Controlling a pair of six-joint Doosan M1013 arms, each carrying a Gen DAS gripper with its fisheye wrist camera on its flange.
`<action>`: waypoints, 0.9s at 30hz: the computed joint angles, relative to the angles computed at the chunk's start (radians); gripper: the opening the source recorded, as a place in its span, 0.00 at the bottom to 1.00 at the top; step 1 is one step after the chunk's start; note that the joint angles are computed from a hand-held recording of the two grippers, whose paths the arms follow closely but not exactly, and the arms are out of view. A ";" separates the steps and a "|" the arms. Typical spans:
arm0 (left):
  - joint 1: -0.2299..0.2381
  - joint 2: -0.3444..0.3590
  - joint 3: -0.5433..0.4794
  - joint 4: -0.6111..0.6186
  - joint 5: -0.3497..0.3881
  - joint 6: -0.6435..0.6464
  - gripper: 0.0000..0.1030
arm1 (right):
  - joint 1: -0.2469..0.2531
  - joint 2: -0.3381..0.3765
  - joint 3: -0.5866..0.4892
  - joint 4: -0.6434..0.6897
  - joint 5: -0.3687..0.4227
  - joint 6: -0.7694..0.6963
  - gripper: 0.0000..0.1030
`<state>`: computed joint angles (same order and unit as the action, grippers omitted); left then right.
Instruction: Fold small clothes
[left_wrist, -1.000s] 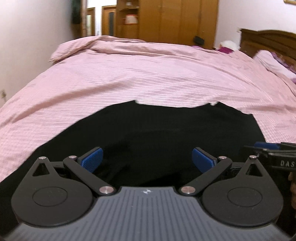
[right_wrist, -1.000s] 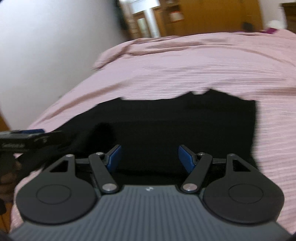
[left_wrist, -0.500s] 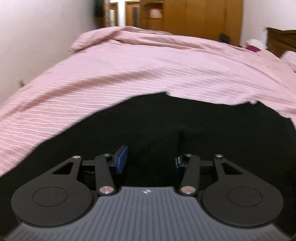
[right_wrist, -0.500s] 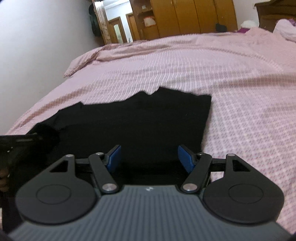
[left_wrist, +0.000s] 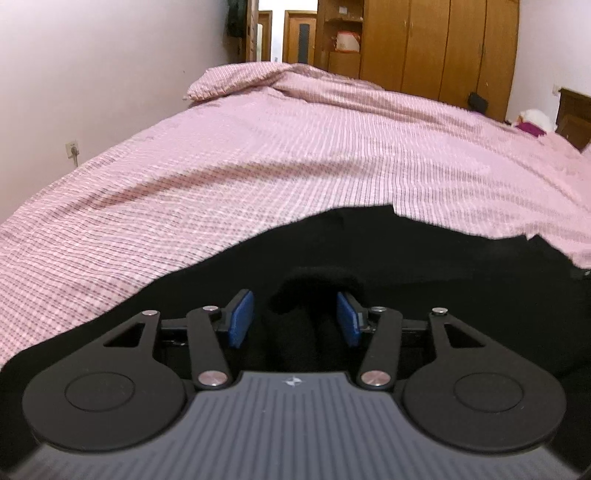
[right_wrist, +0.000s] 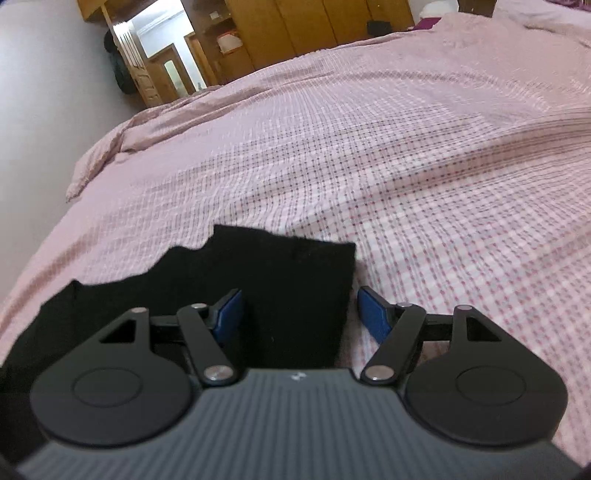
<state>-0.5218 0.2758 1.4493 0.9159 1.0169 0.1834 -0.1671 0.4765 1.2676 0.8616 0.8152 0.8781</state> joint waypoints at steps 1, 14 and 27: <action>-0.004 -0.006 0.001 0.005 0.004 -0.007 0.56 | 0.001 0.002 -0.003 0.006 0.006 -0.007 0.68; -0.003 -0.001 -0.005 0.003 -0.170 0.053 0.59 | 0.033 -0.025 0.037 -0.033 -0.139 -0.136 0.11; 0.021 0.045 -0.029 -0.091 -0.066 0.133 0.64 | 0.025 -0.049 0.047 -0.103 -0.143 -0.027 0.45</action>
